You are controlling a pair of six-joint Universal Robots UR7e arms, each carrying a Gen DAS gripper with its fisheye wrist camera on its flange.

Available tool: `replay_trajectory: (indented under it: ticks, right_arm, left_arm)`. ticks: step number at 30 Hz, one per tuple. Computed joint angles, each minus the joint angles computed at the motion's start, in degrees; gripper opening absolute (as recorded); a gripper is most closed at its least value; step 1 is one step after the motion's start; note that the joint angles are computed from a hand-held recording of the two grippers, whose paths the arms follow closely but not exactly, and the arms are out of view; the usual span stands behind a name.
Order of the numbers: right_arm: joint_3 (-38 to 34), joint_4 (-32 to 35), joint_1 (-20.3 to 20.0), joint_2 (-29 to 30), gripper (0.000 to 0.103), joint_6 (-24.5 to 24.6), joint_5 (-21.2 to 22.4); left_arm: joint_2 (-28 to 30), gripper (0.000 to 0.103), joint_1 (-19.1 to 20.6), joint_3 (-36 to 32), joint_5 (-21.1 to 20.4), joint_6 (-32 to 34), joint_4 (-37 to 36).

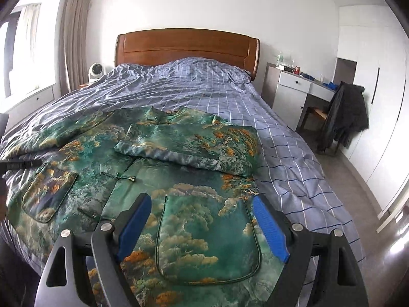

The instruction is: Fold large clothes

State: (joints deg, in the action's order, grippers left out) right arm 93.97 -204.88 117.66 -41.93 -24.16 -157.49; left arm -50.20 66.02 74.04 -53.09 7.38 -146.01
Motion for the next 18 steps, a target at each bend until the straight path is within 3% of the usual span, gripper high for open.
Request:
replay_trajectory:
  ticks: [6,11,14,18]
  right_arm:
    - [0.3,4.0,0.4,-0.3,0.084,3.0,0.4]
    - [0.4,7.5,1.1,-0.3,0.084,4.1,1.4]
    - [0.0,8.2,1.7,0.2,0.084,3.3,1.5]
    - [-0.4,10.5,2.3,0.7,0.084,2.7,2.1]
  left_arm:
    - [7.2,0.098,8.9,-20.7,-9.5,-16.3,9.8]
    - [13.9,0.098,12.6,-33.7,-9.6,-23.0,15.1]
    - [16.5,0.098,14.2,-38.6,-10.0,-26.3,14.1]
    - [18.9,0.096,14.8,-43.5,-6.9,-30.7,11.0]
